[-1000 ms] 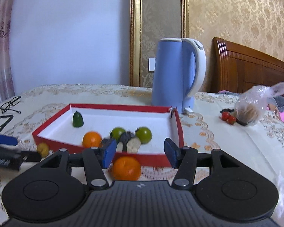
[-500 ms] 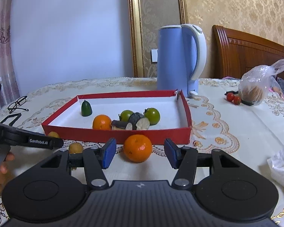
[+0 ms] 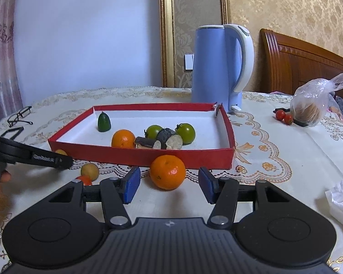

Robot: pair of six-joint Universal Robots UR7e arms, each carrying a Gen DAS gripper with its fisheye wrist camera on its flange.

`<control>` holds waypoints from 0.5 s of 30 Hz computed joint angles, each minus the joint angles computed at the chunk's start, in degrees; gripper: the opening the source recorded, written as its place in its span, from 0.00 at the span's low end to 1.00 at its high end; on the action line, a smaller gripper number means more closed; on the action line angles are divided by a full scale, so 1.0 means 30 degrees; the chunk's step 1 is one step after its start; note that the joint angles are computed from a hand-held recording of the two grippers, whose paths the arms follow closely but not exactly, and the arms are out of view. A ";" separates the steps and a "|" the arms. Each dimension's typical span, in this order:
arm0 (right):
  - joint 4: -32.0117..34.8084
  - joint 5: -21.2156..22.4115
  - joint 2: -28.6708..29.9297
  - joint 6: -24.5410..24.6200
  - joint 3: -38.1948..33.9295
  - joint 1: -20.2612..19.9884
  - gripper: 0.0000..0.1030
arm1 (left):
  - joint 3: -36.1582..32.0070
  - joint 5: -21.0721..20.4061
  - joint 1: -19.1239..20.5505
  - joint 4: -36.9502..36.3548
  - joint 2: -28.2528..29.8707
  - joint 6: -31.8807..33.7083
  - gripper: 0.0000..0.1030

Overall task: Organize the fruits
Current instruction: 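Close the left tool on the brown fruit while the right tool grasps the orange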

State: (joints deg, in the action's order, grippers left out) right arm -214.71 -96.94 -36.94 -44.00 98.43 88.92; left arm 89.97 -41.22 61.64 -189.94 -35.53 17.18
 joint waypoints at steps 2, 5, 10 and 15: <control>0.0361 -0.0302 0.0159 -0.0048 -0.0359 0.0079 0.53 | 0.0196 0.0074 -0.0102 -0.0556 -0.0067 0.0314 0.25; 0.1076 -0.0743 0.0347 -0.0189 -0.0895 0.0207 0.53 | 0.0331 0.0247 -0.0229 -0.0870 -0.0156 0.0581 0.25; 0.1582 -0.1474 0.0932 -0.0800 -0.1951 0.0495 0.53 | 0.0480 0.0333 -0.0292 -0.1089 -0.0268 0.0666 0.25; 0.3059 -0.2564 0.1527 -0.1125 -0.3215 0.0740 0.53 | 0.0471 0.0592 -0.0306 -0.0956 -0.0247 0.0542 0.25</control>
State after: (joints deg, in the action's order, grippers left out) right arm -205.53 -104.63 -32.36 -47.38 88.78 91.14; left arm 91.39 -39.45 60.73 -192.81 -36.27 18.81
